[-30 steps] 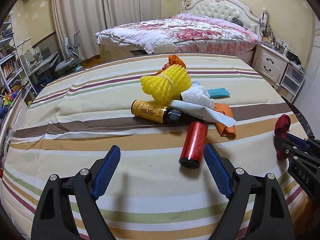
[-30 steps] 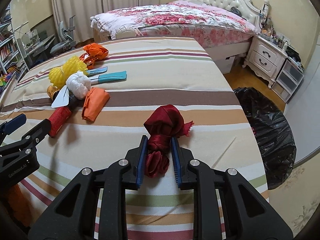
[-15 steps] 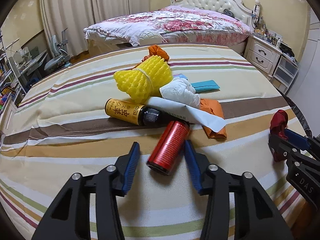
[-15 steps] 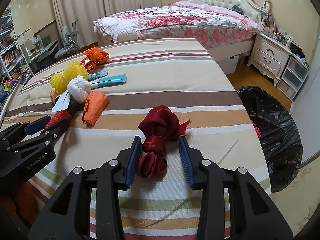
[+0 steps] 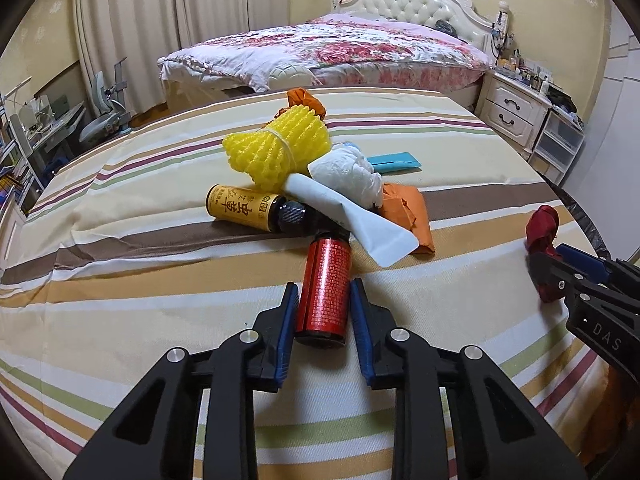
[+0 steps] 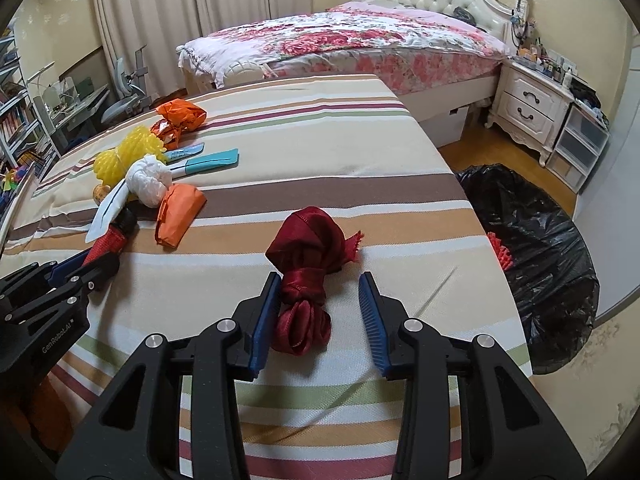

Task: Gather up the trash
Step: 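Carry the cloth and can over the black bin and open both tools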

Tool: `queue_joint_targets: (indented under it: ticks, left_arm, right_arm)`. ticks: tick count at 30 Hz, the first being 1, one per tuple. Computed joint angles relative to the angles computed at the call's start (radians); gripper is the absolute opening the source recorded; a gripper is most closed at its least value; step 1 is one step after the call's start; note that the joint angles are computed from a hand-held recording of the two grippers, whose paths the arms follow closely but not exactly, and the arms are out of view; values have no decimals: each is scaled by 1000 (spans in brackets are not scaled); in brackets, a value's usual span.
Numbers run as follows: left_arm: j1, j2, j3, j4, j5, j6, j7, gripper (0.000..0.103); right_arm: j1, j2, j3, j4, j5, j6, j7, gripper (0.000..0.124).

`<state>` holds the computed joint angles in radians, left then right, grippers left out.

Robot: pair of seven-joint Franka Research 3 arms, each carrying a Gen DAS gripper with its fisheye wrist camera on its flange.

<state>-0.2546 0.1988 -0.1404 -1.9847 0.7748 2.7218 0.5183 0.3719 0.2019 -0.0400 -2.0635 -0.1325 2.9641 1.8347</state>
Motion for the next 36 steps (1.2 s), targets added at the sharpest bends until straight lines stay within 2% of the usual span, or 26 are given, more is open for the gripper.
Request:
queue_joint_targets:
  ticks: [2,4,15,24,28,36]
  left_arm:
    - [2,-8,-1,-11,-6,4,1,26]
    - [2,-17,-2,-23,-3,6,-5,25]
    - [8,-65,-12,-77,20,28,-50,25]
    - [5,-92,-22,-69,115,42,-137,25]
    - [-2,-76,-27,-36,149,58,-147,25]
    - [-51,32,-25,115,151,92,-76,25]
  right_arm:
    - [2,-1,-2,-1,-5,1,1,36]
    - [2,-3,1,-4,-4,0,-5,22]
    - [9,-25,-12,-34,-42,21,30,21]
    - [-8,-69,-30,-73,-103,44,100,21]
    - [-19,-89,-54,-82,-185,54,183,21]
    - [-83,-114,-84,-80,-390,46,392,21]
